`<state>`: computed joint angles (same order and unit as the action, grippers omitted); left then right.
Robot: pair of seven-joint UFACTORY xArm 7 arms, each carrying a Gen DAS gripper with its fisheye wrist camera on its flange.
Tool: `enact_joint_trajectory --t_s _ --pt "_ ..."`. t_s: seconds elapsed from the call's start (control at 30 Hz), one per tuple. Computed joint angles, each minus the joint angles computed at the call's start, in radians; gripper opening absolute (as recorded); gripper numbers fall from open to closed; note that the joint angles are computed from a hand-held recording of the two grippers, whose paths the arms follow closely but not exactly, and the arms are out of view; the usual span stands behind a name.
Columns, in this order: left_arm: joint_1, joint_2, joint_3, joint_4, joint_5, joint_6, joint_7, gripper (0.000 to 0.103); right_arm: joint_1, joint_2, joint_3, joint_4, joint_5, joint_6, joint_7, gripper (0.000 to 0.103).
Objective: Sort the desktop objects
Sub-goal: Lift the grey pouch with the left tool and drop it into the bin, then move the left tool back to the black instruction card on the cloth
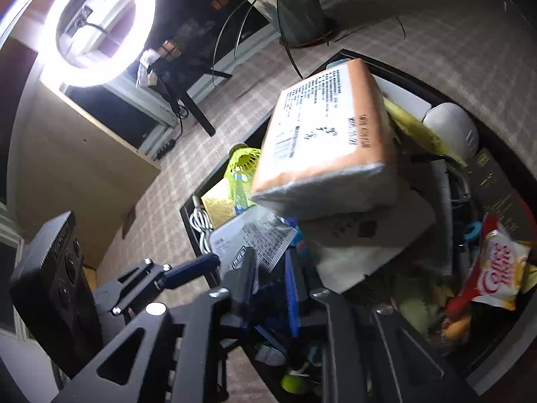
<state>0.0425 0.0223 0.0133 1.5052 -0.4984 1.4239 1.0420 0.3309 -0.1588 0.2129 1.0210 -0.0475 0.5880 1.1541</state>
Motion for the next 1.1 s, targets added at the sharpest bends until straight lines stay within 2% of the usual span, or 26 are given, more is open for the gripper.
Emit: enact_joint_trajectory --t_s 0.07,0.17,0.3,0.47,0.67,0.77,0.87,0.97,1.1 --pt "0.001 -0.007 0.001 -0.006 0.003 0.0 -0.005 0.07 -0.001 -0.015 0.005 0.001 -0.016 0.032 0.005 0.028" --pt "0.008 -0.012 0.009 -0.006 -0.007 0.019 -0.007 0.071 -0.008 -0.045 0.009 -0.015 -0.041 0.042 0.025 0.029" --pt "0.019 -0.021 0.018 -0.01 -0.02 0.037 0.008 0.079 -0.01 -0.078 0.013 -0.038 -0.028 0.038 0.024 0.029" --pt "0.001 -0.047 0.005 -0.067 0.031 -0.053 -0.015 0.079 -0.01 -0.093 0.027 -0.051 -0.03 0.046 0.031 0.029" --pt "0.024 -0.049 0.039 -0.027 -0.001 0.003 -0.008 0.079 0.004 -0.125 0.031 -0.079 -0.001 0.022 0.033 0.029" --pt "0.059 -0.024 0.062 0.018 -0.004 -0.004 -0.014 0.079 0.006 -0.15 0.04 -0.086 -0.003 0.026 0.027 0.03" --pt "0.107 0.026 0.081 0.079 0.002 -0.032 -0.004 0.079 0.011 -0.149 0.052 -0.062 -0.014 0.041 0.011 0.037" --pt "0.154 0.097 0.087 0.149 0.042 -0.092 0.025 0.079 0.021 -0.111 0.064 -0.005 -0.035 0.06 -0.028 0.037" --pt "0.264 0.337 0.085 0.457 0.032 0.003 -0.039 0.079 0.044 -0.044 0.073 0.062 -0.053 0.057 -0.061 0.037"
